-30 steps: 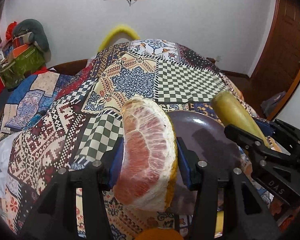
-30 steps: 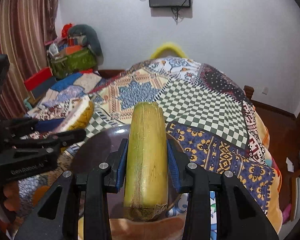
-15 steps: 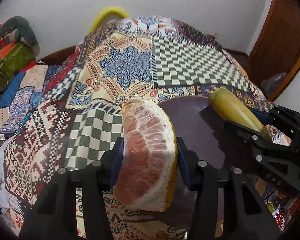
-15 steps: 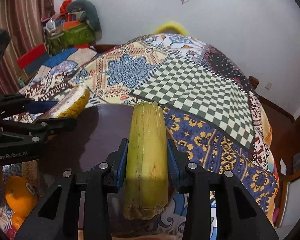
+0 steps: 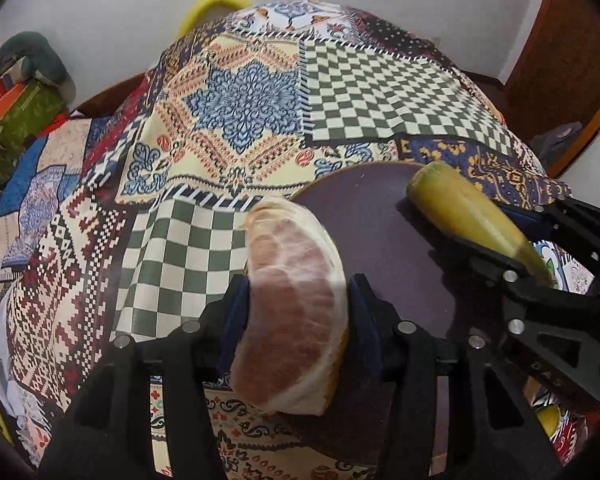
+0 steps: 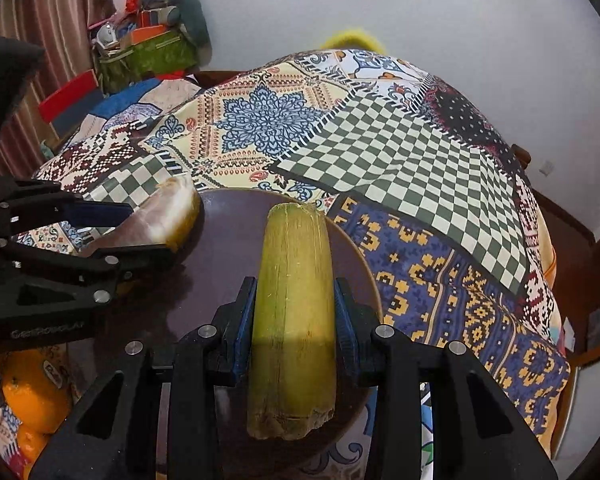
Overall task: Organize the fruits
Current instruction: 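Lower pomelo segment onto plate with left tool while right lowers yellow fruit and opens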
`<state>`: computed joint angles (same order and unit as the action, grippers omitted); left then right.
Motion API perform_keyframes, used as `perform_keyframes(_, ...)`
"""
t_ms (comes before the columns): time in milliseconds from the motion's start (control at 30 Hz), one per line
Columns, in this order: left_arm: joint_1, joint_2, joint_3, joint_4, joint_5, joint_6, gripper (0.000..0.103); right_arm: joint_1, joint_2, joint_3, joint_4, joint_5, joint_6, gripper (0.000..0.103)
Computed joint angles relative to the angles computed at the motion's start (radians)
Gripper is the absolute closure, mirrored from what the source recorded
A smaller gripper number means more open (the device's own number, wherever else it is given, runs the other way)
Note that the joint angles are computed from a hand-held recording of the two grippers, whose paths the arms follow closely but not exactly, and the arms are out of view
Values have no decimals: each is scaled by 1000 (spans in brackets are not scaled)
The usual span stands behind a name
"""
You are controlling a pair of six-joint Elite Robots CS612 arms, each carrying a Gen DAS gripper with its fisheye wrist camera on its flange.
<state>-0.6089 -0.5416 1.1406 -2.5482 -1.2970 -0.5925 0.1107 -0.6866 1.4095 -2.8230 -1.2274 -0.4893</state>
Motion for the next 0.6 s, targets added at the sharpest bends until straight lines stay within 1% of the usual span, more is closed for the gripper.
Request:
perform_keyframes(67,-4,-4,3,-8,16,9,45,1,1,3,-10,-8,3,69)
perform_keyframes(167,-9,-9,10,-9,42,14,44,0,2,-7,30,-10,10,69)
perform_keyframes(267,-11,-21,28,-27,51,1,44,-2,-2,-4,40,-5,18,69)
perform_keyframes(300,-12,-25,34,-36,50,-3,44,-3,-6,4,23,-2,22,68)
perform_keyframes(367,-13,-37,52,-55,51,-13,44,-4,-13,15,4,4,29,61)
perform_keyframes(433,-17,-51,71,-77,60,-16,44,-7,-23,30,-25,13,37,57)
perform_keyframes(533,-24,-71,97,-102,83,-20,44,-8,-40,58,-86,5,42,57)
perform_keyframes(600,-28,-86,117,-121,93,-27,43,-10,-50,71,-103,10,42,57)
